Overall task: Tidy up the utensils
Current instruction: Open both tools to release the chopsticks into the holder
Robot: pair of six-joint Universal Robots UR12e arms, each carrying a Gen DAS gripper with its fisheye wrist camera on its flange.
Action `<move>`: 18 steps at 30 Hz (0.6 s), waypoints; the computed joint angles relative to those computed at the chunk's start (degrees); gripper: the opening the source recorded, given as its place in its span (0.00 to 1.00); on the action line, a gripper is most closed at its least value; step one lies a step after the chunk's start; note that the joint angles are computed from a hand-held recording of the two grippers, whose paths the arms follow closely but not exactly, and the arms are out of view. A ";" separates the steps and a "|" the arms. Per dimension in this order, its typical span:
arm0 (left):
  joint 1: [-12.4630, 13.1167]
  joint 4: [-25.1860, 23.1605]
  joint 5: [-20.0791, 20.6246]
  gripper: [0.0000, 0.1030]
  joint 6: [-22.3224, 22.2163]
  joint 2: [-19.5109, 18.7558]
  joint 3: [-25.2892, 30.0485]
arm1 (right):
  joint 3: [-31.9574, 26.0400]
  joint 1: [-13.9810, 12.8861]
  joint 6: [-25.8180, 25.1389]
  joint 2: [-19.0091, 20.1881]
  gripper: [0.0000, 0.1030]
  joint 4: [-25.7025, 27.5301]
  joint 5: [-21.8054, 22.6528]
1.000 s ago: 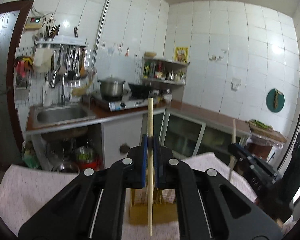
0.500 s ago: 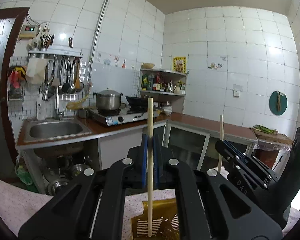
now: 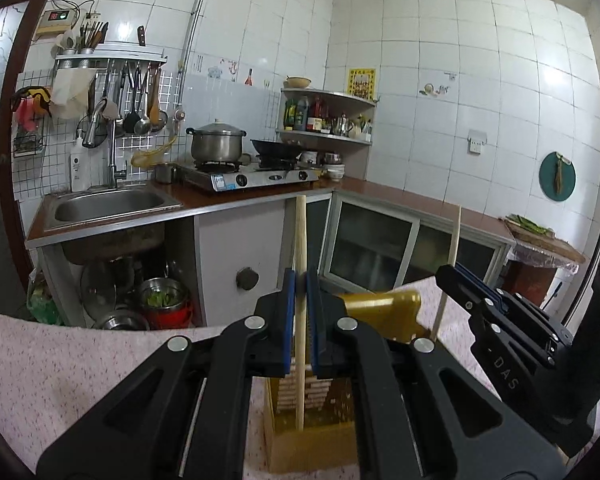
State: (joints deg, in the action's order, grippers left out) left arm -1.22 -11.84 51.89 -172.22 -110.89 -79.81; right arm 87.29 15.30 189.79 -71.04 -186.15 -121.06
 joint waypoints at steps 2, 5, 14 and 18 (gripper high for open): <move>0.11 -0.69 0.29 0.04 0.53 0.40 -0.83 | 0.61 0.11 0.41 -0.27 0.06 0.88 -0.04; 0.22 -1.60 1.03 0.08 0.54 0.75 -1.37 | 1.35 0.19 0.63 -0.97 0.06 2.49 0.62; 2.38 -5.04 0.67 0.76 -0.53 5.13 -4.40 | 4.74 1.10 4.95 -6.29 0.54 7.79 0.78; 3.74 -10.11 1.58 0.87 1.57 8.66 -6.82 | 6.24 2.37 5.53 -9.06 0.54 13.45 -1.84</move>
